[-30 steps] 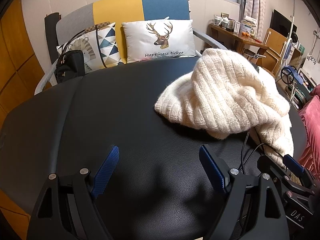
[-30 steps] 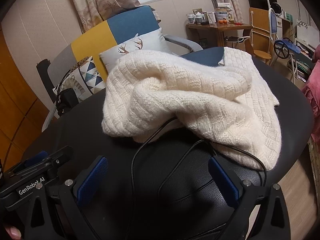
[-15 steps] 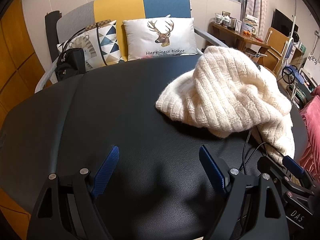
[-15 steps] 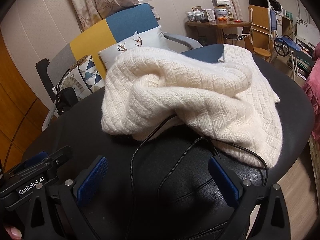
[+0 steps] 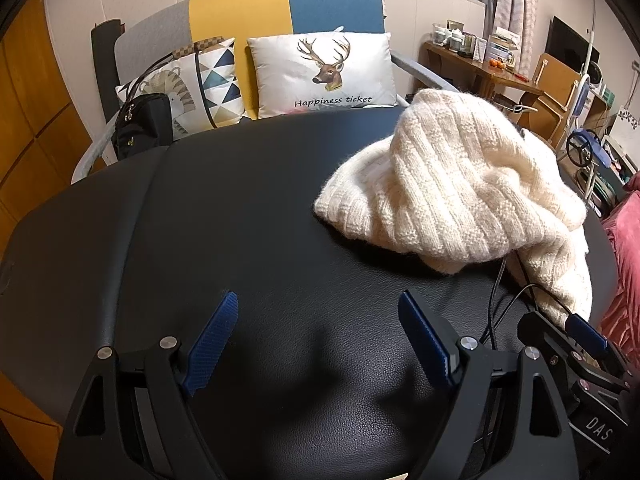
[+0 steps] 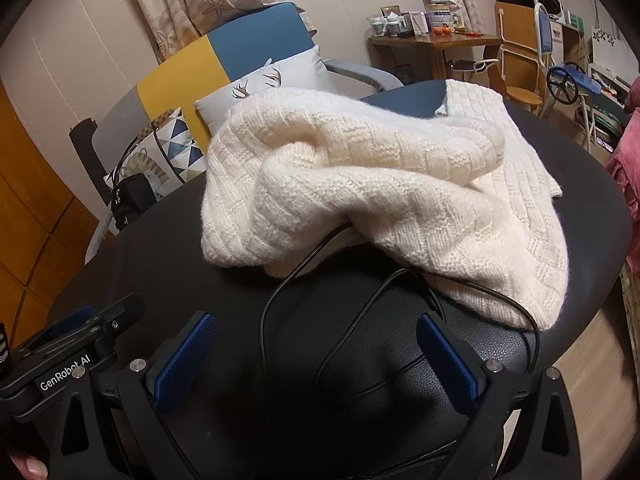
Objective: Fold clothes
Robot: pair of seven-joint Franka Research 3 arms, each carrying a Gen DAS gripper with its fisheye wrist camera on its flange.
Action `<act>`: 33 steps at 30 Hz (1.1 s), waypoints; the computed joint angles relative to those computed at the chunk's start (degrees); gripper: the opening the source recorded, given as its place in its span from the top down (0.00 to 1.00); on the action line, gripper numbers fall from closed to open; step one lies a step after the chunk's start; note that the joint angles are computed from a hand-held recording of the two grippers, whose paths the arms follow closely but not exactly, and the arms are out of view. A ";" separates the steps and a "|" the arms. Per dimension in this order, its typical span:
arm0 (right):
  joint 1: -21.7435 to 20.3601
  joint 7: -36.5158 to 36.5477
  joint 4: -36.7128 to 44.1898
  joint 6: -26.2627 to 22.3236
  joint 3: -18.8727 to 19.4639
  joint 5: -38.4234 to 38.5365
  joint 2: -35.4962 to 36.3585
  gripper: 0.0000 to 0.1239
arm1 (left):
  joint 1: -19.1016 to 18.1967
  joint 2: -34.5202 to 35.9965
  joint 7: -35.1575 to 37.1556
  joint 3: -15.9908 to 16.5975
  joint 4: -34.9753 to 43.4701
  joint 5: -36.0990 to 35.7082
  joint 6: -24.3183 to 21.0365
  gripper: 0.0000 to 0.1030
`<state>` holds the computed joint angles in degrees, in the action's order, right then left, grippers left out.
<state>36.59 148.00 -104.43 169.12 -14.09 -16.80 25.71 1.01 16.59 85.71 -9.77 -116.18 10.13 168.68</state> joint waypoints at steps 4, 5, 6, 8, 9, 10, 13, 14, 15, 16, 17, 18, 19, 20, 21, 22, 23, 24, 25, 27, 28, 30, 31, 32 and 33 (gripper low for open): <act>-0.36 -0.42 0.09 -0.17 0.42 0.48 0.04 0.17 | -0.19 0.12 -0.39 0.18 0.22 0.29 -0.21 0.17; -0.49 -0.59 0.15 -0.25 0.57 0.63 0.05 0.17 | -0.29 0.13 -0.59 0.30 0.27 0.42 -0.28 0.17; -0.61 -0.81 0.22 -0.38 0.72 0.77 0.06 0.17 | -0.33 0.14 -0.69 0.33 0.29 0.51 -0.31 0.17; -0.70 -1.05 0.36 -0.58 0.85 0.89 0.12 0.17 | -0.37 0.13 -0.85 0.36 0.30 0.62 -0.38 0.17; -0.73 -1.14 0.42 -0.66 0.90 0.94 0.15 0.17 | -0.36 0.13 -0.88 0.35 0.30 0.65 -0.43 0.17; -0.77 -1.22 0.48 -0.74 0.94 0.97 0.18 0.17 | -0.35 0.14 -0.90 0.34 0.29 0.67 -0.48 0.17; -0.85 -1.23 0.40 -0.77 1.00 1.13 0.17 0.17 | -0.40 0.25 -1.00 0.34 0.45 0.75 -0.78 0.17; -0.91 -1.23 0.46 -0.91 1.05 1.24 0.21 0.17 | -0.58 0.26 -1.26 0.52 0.50 0.98 -0.92 0.17; -0.99 -1.23 0.52 -1.09 1.10 1.35 0.23 0.17 | -0.78 0.29 -1.59 0.72 0.59 1.24 -1.07 0.17; -1.08 -1.19 0.51 -1.09 1.14 1.43 0.22 0.17 | -0.81 0.36 -1.62 0.72 0.71 1.35 -1.16 0.17; -1.17 -1.15 0.45 -0.97 1.16 1.50 0.19 0.17 | -0.84 0.43 -1.66 0.72 0.84 1.46 -1.27 0.17; -1.07 -0.96 0.40 -0.99 0.93 1.39 0.15 0.17 | -0.88 0.50 -1.69 0.72 0.97 1.56 -1.37 0.17; -0.84 -0.62 0.34 -1.10 0.56 1.13 0.08 0.17 | -1.15 0.61 -2.00 0.95 1.16 1.95 -1.37 0.17; -0.52 -0.13 0.24 -1.15 0.06 0.69 -0.02 0.17 | -1.38 0.77 -2.10 1.06 1.43 2.37 -1.39 0.17; -0.18 0.46 0.14 -1.20 -0.51 0.12 -0.13 0.17 | -1.60 0.94 -2.20 1.16 1.70 2.79 -1.40 0.17; 0.08 1.09 -0.05 -1.19 -1.09 -0.51 -0.33 0.17 | -2.36 1.16 -2.85 1.80 2.03 4.01 -1.29 0.17; 0.16 1.71 -0.45 -0.80 -1.56 -1.10 -0.64 0.17 | -3.08 1.39 -3.53 2.41 2.37 5.27 -1.20 0.17; 0.18 2.32 -0.94 -0.22 -1.99 -1.63 -0.99 0.17 | -4.00 1.64 -4.72 3.16 2.89 6.61 -1.45 0.17; 0.22 2.92 -1.42 0.36 -2.46 -2.15 -1.33 0.17 | -4.51 1.99 -5.42 3.44 3.58 7.51 -1.86 0.17; -0.06 3.62 -2.31 1.14 -3.12 -2.81 -2.10 0.17 | -4.97 2.80 -6.00 3.29 5.06 8.50 -2.24 0.17; -0.28 3.93 -2.83 1.48 -3.37 -3.04 -2.56 0.17 | -5.46 3.21 -6.39 3.42 5.93 9.28 -2.51 0.17; -1.39 3.58 -3.88 2.46 -3.08 -2.99 -3.40 0.17 | -6.14 3.89 -6.83 3.48 7.27 10.58 -2.68 0.17; -2.03 3.06 -4.29 2.42 -2.85 -2.79 -3.81 0.17 | -6.38 4.15 -6.89 3.45 7.74 11.11 -2.59 0.17; -2.61 2.59 -4.66 2.11 -2.70 -2.66 -4.22 0.17 | -7.33 4.54 -7.82 4.06 8.56 12.31 -2.91 0.17; -3.07 2.36 -5.00 1.84 -2.65 -2.68 -4.58 0.17 | -7.95 5.01 -8.20 4.23 9.43 13.19 -3.34 0.17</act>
